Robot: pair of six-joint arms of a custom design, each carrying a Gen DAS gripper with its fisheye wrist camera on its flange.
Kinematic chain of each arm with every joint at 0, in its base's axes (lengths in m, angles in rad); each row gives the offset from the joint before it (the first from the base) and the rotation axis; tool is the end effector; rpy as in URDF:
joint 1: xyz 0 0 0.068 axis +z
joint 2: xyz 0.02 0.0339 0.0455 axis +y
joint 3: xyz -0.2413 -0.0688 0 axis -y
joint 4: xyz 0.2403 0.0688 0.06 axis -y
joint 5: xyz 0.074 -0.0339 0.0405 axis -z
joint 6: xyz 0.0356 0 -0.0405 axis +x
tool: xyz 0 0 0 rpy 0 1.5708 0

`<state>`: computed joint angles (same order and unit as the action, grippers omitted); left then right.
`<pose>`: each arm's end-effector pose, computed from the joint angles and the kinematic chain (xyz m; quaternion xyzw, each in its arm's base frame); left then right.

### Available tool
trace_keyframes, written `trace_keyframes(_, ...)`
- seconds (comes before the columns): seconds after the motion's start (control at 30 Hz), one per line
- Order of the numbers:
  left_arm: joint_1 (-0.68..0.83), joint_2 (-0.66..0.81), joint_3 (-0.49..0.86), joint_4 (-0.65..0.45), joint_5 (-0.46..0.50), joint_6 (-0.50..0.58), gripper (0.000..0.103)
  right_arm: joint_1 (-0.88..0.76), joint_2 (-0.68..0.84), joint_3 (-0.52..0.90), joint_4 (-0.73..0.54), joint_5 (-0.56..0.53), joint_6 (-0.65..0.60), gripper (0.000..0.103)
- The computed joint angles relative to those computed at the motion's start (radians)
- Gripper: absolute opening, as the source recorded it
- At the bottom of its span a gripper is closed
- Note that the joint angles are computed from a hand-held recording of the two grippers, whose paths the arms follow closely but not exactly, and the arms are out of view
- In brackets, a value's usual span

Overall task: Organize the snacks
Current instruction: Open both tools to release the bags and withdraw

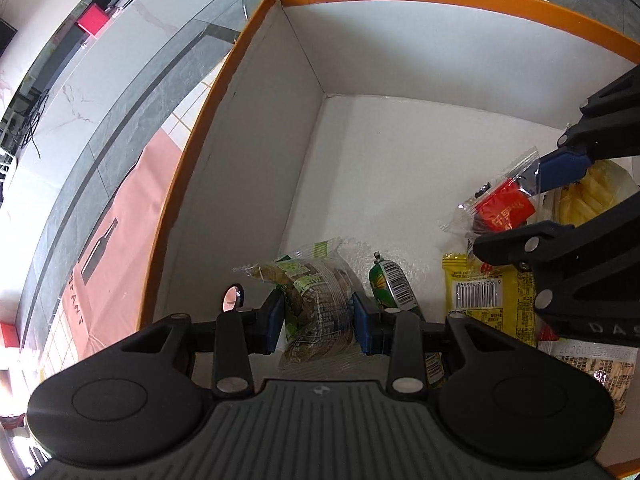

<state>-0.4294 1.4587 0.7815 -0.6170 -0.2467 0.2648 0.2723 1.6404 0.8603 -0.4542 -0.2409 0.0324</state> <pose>0.2287 -0.0951 0.1451 0.3184 0.9301 0.1102 0.1464 0.2728 0.0850 0.1254 -0.1371 0.9693 0.1423 0.1463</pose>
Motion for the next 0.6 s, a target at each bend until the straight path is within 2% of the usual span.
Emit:
trace_keyframes(0.23,0.012,-0.037,-0.021,-0.01,0.009,-0.003,0.046,-0.007,0.008,0.007,-0.01,0.005,0.037,0.042)
trace_keyframes(0.3,0.0,-0.074,-0.038,-0.01,0.006,-0.004,0.049,0.0,-0.002,0.005,-0.015,0.027,0.041,0.048)
trace_keyframes(0.37,-0.003,-0.12,-0.051,-0.022,0.018,-0.007,0.054,0.005,-0.021,-0.003,-0.014,0.048,0.047,0.053)
trace_keyframes(0.6,-0.004,-0.364,-0.086,-0.125,0.05,-0.029,0.055,0.035,-0.125,-0.028,-0.061,0.102,0.091,0.053)
